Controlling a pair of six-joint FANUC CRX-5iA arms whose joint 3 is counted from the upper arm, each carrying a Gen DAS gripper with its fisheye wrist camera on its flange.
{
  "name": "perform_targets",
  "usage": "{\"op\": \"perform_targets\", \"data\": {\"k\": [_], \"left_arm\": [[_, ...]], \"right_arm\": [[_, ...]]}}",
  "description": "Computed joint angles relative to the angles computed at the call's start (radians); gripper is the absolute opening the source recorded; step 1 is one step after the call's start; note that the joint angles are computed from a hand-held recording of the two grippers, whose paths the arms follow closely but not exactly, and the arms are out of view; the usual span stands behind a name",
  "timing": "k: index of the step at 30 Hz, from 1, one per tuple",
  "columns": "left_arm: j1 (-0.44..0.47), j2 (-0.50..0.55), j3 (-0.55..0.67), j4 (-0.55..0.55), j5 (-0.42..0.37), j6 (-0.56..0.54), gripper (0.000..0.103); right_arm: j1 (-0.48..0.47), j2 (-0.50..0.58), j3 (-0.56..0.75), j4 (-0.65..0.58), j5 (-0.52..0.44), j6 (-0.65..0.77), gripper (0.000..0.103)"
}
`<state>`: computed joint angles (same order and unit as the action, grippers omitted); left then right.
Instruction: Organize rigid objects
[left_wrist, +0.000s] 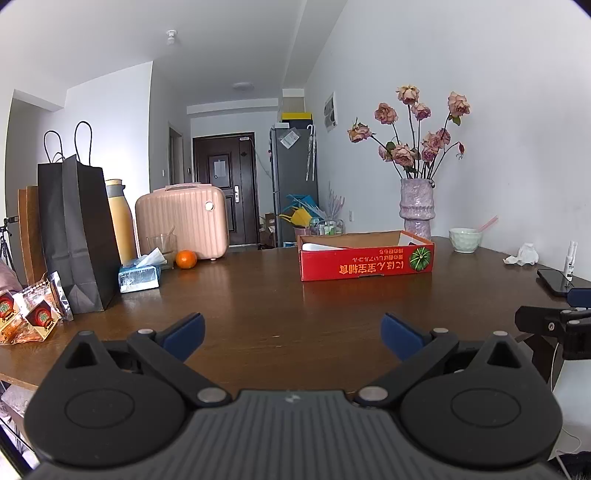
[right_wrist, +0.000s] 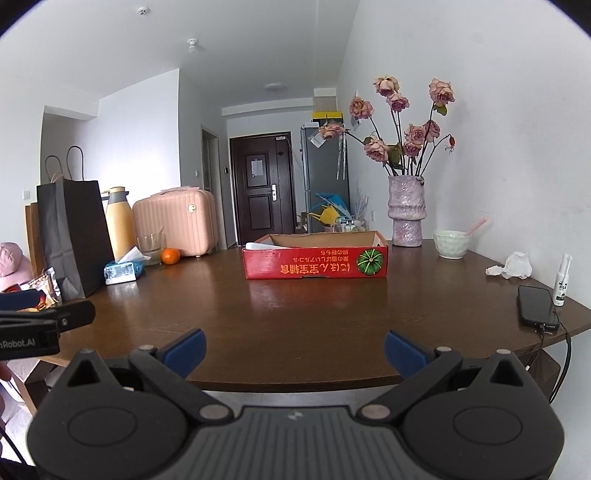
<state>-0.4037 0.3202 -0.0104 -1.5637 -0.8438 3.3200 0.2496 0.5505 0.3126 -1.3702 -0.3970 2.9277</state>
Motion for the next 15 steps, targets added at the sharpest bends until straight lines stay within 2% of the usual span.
{"op": "perform_targets", "data": {"k": [10,15], "left_arm": [[0.001,0.001,-0.001,0.001,0.004,0.002,0.103],[0.000,0.001,-0.001,-0.002,0.000,0.009,0.103]], "right_arm": [[-0.010,0.003,-0.001,-0.042,-0.015,0.044,0.103],[-0.003,0.005,0.003,-0.015,-0.008,0.013,0.103]]}}
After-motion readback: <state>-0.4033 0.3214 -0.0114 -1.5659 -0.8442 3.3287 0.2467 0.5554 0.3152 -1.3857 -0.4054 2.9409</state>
